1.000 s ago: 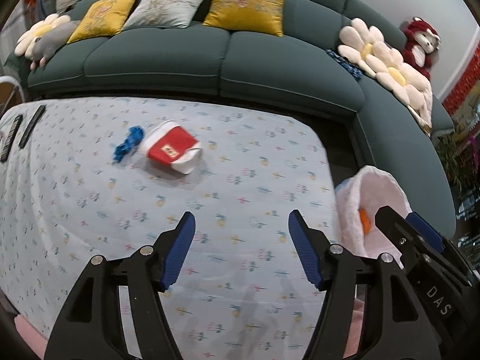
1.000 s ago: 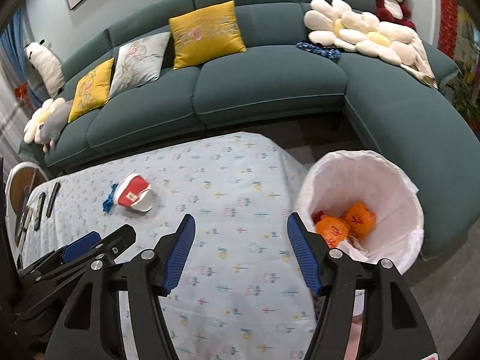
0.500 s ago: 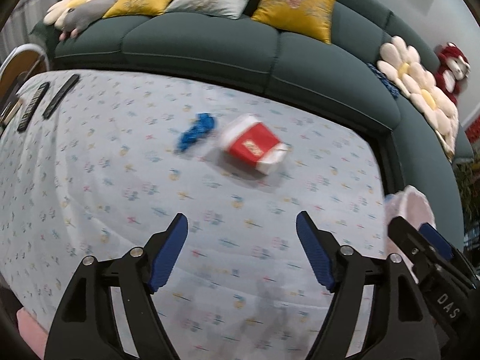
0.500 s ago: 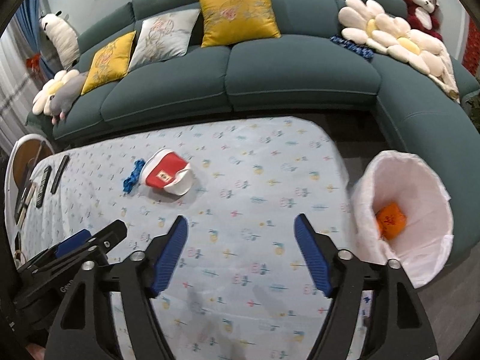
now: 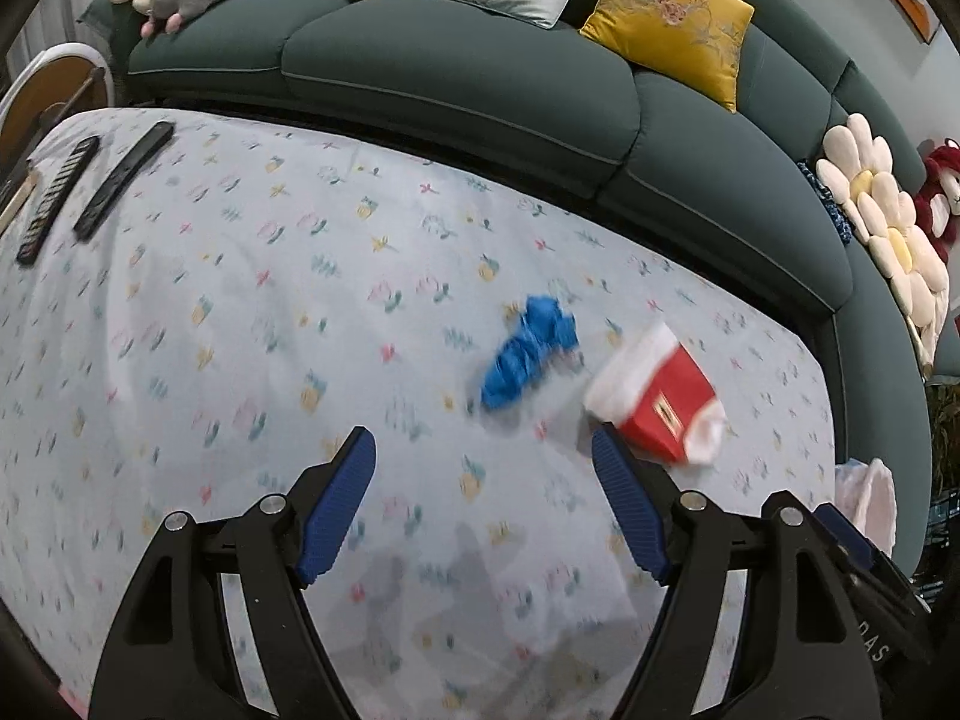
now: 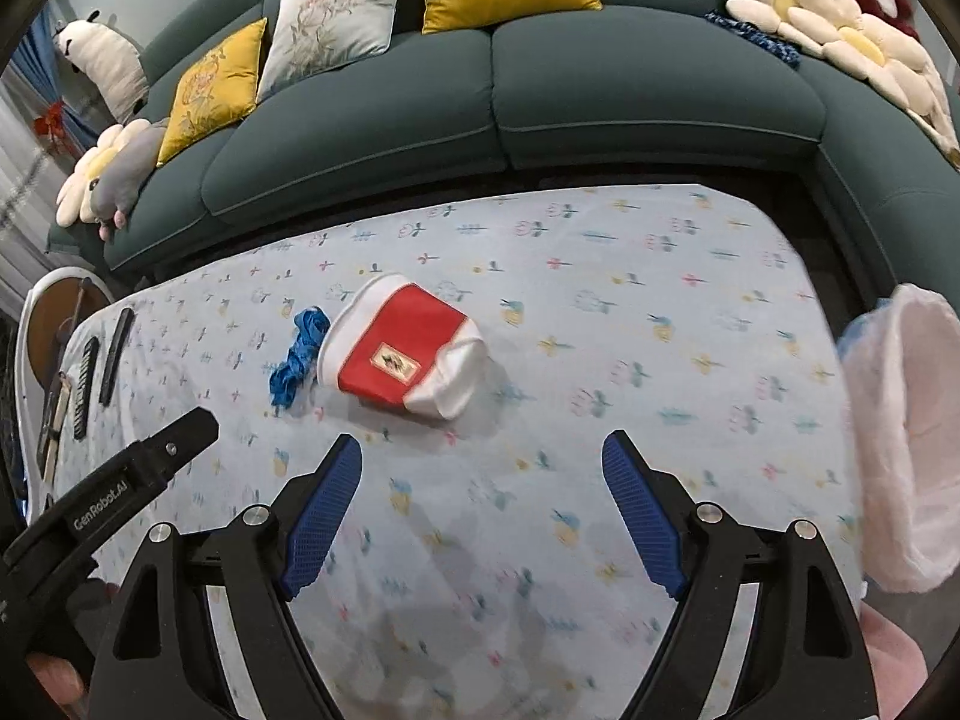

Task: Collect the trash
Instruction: 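Grasp the blue scrunchie with the left tool while the right grasps the red-white cup, then carry the blue scrunchie and red-white cup over the bin and open both tools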

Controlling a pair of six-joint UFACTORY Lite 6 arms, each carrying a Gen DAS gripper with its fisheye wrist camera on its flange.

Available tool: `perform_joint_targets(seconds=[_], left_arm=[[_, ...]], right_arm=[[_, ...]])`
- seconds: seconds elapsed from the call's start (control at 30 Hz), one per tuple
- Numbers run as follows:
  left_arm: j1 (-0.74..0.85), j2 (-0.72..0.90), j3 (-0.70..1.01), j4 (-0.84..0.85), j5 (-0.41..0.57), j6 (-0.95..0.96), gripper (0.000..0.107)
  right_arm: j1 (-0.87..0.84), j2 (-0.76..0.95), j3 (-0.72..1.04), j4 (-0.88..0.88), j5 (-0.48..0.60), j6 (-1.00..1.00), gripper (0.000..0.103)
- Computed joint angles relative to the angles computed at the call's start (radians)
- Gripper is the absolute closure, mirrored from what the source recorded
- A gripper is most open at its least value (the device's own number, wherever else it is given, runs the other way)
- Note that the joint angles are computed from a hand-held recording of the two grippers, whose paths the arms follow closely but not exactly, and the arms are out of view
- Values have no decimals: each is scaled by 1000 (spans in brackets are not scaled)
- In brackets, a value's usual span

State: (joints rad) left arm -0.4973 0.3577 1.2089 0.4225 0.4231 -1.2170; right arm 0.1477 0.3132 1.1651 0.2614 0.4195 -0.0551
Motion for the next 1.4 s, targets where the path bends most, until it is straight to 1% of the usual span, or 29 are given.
perform_joint_targets(seconds=[0.1, 0.2, 0.27, 0.33, 0.4, 0.47, 0.5, 0.53, 0.57, 0.63, 0.67, 0.7, 0.73, 0.77, 0.8, 0.83, 0.87, 0.9, 0.93, 1.03, 1.13, 1.23, 1.4], left_arm=[[53, 81, 64, -125, -43, 172, 39], [83, 168, 141, -230, -57, 321, 44], [98, 221, 188, -311, -60, 419, 51], [112, 272, 233, -408, -61, 527, 55], [117, 307, 263, -467, -63, 590, 59], [124, 333, 278, -578, -75, 706, 76], [127, 344, 286, -609, -74, 737, 79], [128, 351, 286, -649, -78, 779, 85], [128, 353, 280, -697, -83, 826, 90], [118, 343, 258, -694, -103, 820, 91], [115, 334, 243, -707, -111, 834, 92], [109, 328, 234, -720, -115, 845, 93], [100, 318, 219, -722, -125, 844, 93], [94, 313, 208, -728, -132, 846, 93], [85, 306, 196, -726, -139, 837, 94], [77, 297, 182, -720, -146, 825, 94], [63, 282, 161, -693, -153, 788, 94], [54, 275, 154, -670, -153, 760, 94], [44, 265, 143, -653, -155, 734, 94], [4, 226, 102, -594, -164, 634, 94], [-48, 187, 71, -472, -156, 474, 94], [-96, 152, 49, -399, -150, 361, 94], [-200, 105, 56, -247, -100, 143, 94]], right_arm=[[20, 106, 107, -21, 3, 49, 24], [35, 213, 221, -63, 14, 112, 24], [43, 271, 281, -84, 20, 144, 24], [47, 310, 316, -95, 24, 157, 24], [50, 347, 347, -103, 27, 164, 24], [47, 370, 363, -92, 27, 150, 24], [45, 378, 366, -80, 26, 136, 24], [40, 384, 367, -65, 27, 116, 25], [35, 385, 363, -48, 29, 96, 26], [24, 393, 357, 7, 33, 36, 37], [20, 396, 350, 31, 37, 8, 40], [19, 397, 341, 46, 35, -9, 48], [15, 394, 328, 68, 33, -33, 54], [6, 384, 303, 129, 27, -93, 56], [1, 369, 276, 175, 22, -136, 60], [0, 361, 263, 188, 17, -153, 67], [-1, 348, 244, 208, 15, -183, 72], [-2, 339, 232, 218, 19, -198, 82], [-5, 334, 225, 224, 25, -207, 89], [-24, 279, 150, 280, 27, -257, 89], [-44, 225, 80, 318, 23, -307, 89], [-87, 127, -24, 367, 20, -374, 89], [-198, -21, -139, 409, 55, -469, 89]])
